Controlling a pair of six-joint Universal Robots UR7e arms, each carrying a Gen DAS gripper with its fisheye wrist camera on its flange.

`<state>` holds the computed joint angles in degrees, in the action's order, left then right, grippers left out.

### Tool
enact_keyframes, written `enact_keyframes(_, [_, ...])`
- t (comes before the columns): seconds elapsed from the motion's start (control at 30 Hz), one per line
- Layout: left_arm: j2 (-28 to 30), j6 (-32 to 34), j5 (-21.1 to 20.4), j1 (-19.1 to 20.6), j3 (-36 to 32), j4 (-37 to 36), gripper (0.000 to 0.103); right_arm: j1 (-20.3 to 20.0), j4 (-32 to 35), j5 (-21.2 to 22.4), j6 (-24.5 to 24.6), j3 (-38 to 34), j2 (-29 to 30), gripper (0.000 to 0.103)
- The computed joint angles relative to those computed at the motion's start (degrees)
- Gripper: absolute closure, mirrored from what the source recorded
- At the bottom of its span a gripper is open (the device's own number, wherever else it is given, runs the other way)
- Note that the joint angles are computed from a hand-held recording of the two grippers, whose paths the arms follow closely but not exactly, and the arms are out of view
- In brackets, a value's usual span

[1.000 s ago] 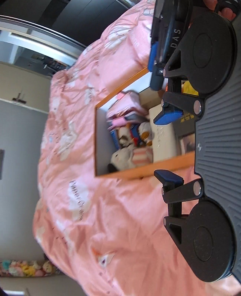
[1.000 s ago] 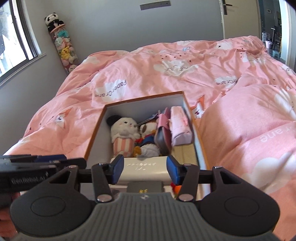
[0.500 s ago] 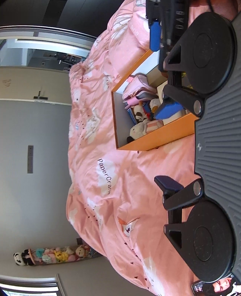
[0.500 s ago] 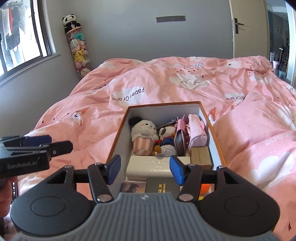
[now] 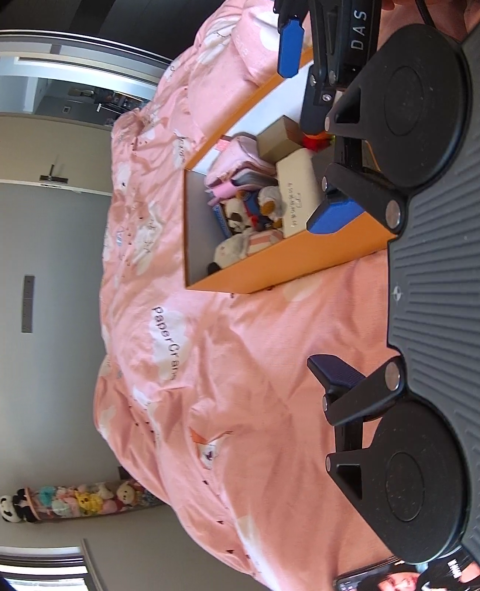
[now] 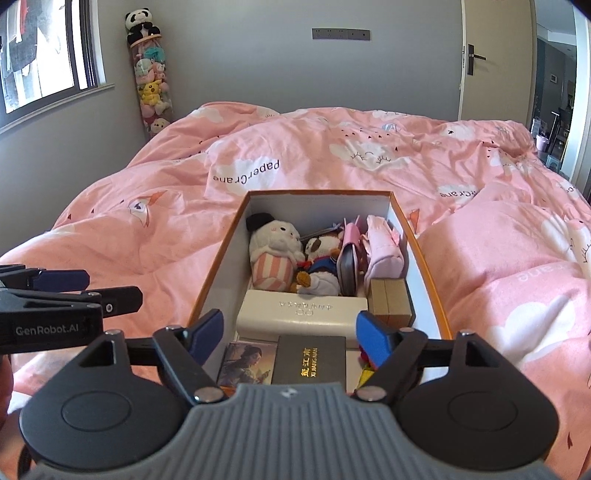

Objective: Organize objects

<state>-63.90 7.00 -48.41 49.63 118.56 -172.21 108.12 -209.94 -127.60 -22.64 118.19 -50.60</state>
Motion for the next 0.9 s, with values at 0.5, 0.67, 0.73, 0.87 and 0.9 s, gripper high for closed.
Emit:
enact_keyframes(0.5, [0.08,-8.29,0.84,1.65,-1.36,10.43,0.016,-1.52,3.27,-1.81,1.61,-0.10,1.20,0.021])
enact_keyframes(0.67, [0.12,-8.77,1.07,1.65,-1.72,11.81,0.016,-1.69,4.31,-2.43,2.70,-0.32,1.25,0.021])
enact_keyframes(0.73, [0.14,-8.86,1.19,1.58,-1.70,11.83,0.016,-1.75,4.56,-2.39,3.06,-0.23,1.15,0.021])
enact_keyframes(0.87, [0.17,-8.89,1.23,1.60,-1.74,11.81,0.016,-1.80,5.17,-2.40,3.46,-0.25,1.06,0.021])
enact_keyframes(0.9, [0.15,-8.87,1.24,1.60,-1.72,11.81,0.016,-1.78,5.37,-2.44,3.56,-0.30,1.08,0.020])
